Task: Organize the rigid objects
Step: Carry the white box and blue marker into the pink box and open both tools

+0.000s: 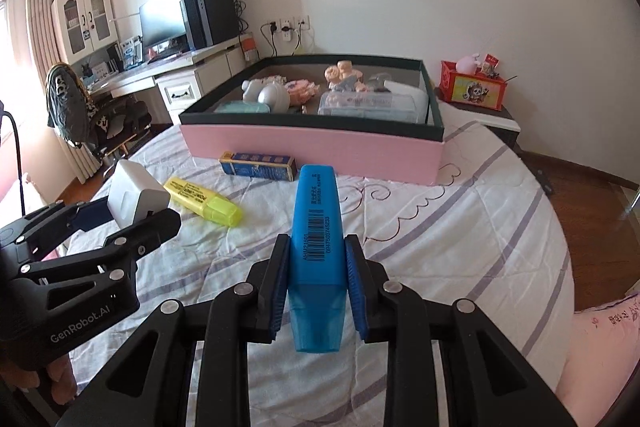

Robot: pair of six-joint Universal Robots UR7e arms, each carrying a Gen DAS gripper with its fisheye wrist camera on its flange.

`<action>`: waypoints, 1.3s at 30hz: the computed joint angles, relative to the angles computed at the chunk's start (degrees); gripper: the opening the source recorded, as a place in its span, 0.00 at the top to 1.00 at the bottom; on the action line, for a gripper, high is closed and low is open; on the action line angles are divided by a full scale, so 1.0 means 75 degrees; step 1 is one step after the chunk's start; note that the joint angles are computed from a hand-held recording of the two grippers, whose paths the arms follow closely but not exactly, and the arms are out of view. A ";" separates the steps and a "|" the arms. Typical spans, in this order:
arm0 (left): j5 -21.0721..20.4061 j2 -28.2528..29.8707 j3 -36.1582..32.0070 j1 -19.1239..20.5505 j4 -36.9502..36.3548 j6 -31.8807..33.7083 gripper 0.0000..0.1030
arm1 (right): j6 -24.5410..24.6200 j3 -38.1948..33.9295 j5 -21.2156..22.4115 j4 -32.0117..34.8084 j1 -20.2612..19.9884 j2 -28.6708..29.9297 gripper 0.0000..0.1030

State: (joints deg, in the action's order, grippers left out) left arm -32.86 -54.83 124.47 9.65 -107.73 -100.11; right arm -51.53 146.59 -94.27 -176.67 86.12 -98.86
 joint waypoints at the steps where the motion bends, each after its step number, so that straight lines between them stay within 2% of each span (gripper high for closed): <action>1: 0.0024 0.0003 -0.0053 -0.0110 0.0204 -0.0192 0.46 | 0.0030 0.0075 0.0062 -0.0062 0.0027 -0.0161 0.73; 5: 0.0089 0.0033 -0.0342 -0.0526 0.1035 -0.0776 0.46 | 0.0089 0.0297 0.0243 -0.0193 0.0162 -0.0762 0.73; 16: 0.0183 0.0102 -0.1131 -0.1464 0.3088 -0.1923 0.46 | 0.0222 0.0456 0.0682 0.0971 0.0598 -0.2652 0.73; 22: 0.0068 0.0084 -0.1329 -0.1800 0.3686 -0.2307 0.46 | 0.0282 0.0494 0.0663 0.1295 0.0933 -0.3169 0.73; 32: 0.0049 0.0032 -0.1317 -0.1825 0.3798 -0.2382 0.46 | 0.0308 0.0504 0.0594 0.1349 0.1106 -0.3228 0.73; 39: 0.0325 -0.0072 -0.1183 -0.1467 0.3342 -0.1792 0.46 | 0.0269 0.0313 0.0573 0.0978 0.1089 -0.2586 0.73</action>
State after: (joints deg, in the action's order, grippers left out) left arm -30.42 -55.37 115.60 -1.35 -82.67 -113.55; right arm -49.51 148.94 -89.97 -169.33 94.29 -118.25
